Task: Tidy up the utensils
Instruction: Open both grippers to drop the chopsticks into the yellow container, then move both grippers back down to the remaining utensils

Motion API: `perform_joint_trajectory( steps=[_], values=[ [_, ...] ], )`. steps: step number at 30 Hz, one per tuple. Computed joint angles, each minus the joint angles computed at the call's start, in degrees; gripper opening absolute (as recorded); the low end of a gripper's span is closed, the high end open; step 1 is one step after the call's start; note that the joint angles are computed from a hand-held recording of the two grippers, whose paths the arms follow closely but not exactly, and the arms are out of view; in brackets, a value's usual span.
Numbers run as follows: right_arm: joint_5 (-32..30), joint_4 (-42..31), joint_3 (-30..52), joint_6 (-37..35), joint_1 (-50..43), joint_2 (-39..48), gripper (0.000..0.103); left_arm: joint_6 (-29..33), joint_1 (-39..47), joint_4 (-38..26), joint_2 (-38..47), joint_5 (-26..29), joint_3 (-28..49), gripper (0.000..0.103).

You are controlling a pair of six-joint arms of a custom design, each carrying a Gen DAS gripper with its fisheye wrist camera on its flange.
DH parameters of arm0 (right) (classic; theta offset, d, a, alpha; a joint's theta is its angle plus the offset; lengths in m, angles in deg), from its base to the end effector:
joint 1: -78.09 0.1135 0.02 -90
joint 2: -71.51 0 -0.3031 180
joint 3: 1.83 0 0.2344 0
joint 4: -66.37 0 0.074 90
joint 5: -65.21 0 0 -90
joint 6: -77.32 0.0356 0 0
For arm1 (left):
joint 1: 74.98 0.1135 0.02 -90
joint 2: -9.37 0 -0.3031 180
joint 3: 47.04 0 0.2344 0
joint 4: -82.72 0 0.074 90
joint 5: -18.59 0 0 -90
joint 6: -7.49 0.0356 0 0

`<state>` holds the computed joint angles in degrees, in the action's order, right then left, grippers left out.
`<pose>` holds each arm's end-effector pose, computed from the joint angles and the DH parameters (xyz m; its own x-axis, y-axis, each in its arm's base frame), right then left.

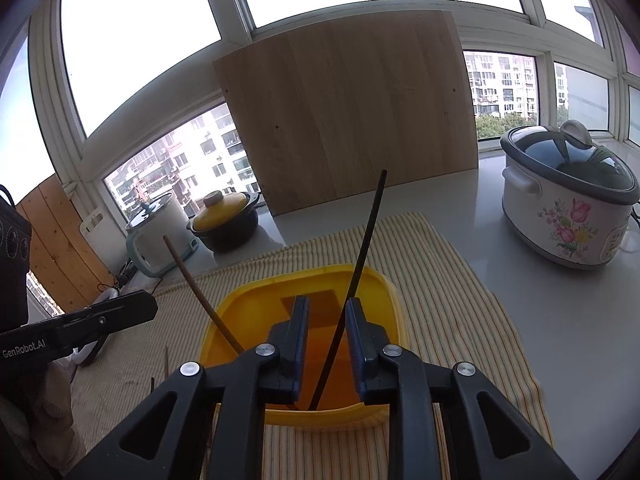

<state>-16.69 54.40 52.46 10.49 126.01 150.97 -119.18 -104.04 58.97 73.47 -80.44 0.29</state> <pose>0.1805 0.1924 0.2458 -0.6315 -0.1181 -0.7663 -0.4471 0.8629 0.2354 0.1732 -0.0898 0.2476 -0.6797 -0.2970 -0.6706 -0.0381 0.9274 -0.3722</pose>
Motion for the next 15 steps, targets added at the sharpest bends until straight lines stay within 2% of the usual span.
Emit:
perform_joint_trajectory(
  steps=[8,13,15],
  values=[
    [4.4,-2.0,-0.1,0.1,5.9,-3.3,0.020,0.1,0.9,-4.9,-7.9,-1.7,-2.3,0.025],
    [5.1,-3.2,0.8,-0.6,11.3,-3.2,0.021,1.4,5.2,-11.3,-16.2,-1.6,-5.0,0.025],
    [5.4,-3.3,1.2,-0.8,13.6,-2.6,0.026,2.1,6.8,-14.7,-20.2,-2.6,-6.3,0.025]
  ],
)
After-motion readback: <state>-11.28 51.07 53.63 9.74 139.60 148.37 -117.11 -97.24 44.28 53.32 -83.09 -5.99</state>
